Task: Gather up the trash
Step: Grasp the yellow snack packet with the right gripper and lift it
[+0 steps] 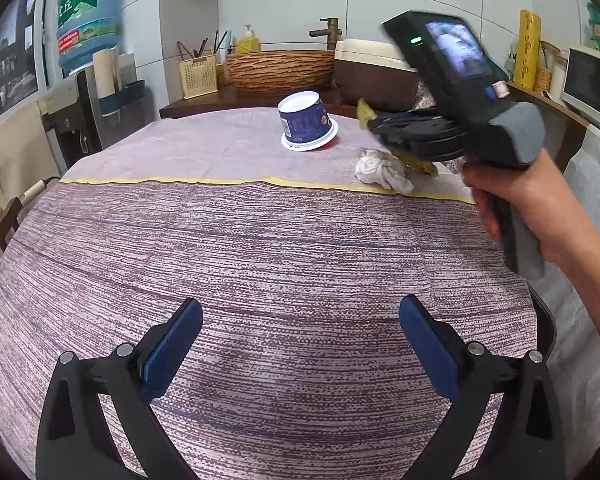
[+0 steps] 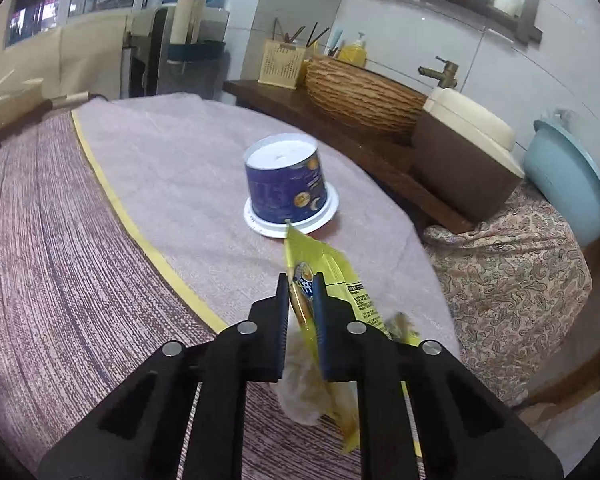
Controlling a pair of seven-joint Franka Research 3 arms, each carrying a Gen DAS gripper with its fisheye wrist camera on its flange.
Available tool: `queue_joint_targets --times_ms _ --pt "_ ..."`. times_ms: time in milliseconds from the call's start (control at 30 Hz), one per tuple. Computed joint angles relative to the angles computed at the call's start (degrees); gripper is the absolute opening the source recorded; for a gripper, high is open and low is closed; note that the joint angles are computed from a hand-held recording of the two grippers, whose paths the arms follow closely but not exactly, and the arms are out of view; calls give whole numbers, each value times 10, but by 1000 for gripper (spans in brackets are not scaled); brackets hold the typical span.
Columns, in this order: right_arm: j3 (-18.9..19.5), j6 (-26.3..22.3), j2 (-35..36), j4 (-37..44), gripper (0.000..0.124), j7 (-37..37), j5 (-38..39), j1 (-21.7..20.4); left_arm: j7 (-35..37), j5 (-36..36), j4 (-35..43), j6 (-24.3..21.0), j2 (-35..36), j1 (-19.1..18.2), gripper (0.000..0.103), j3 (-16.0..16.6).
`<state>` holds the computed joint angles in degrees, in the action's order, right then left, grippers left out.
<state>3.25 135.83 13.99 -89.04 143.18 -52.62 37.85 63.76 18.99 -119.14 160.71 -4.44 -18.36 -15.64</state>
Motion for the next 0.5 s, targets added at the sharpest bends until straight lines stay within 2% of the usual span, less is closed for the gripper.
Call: queue_joint_targets --times_ms 100,233,500 --pt "-2 14 -42 -43 8 34 -35 -4 18 -20 14 -1 13 -4 97 2" --pt "18 41 -102 -106 8 69 -56 -31 19 -10 43 -10 35 -6 97 -2" --pt "68 88 -204 -214 7 116 -86 -90 -12 44 96 -35 78 -16 97 -2"
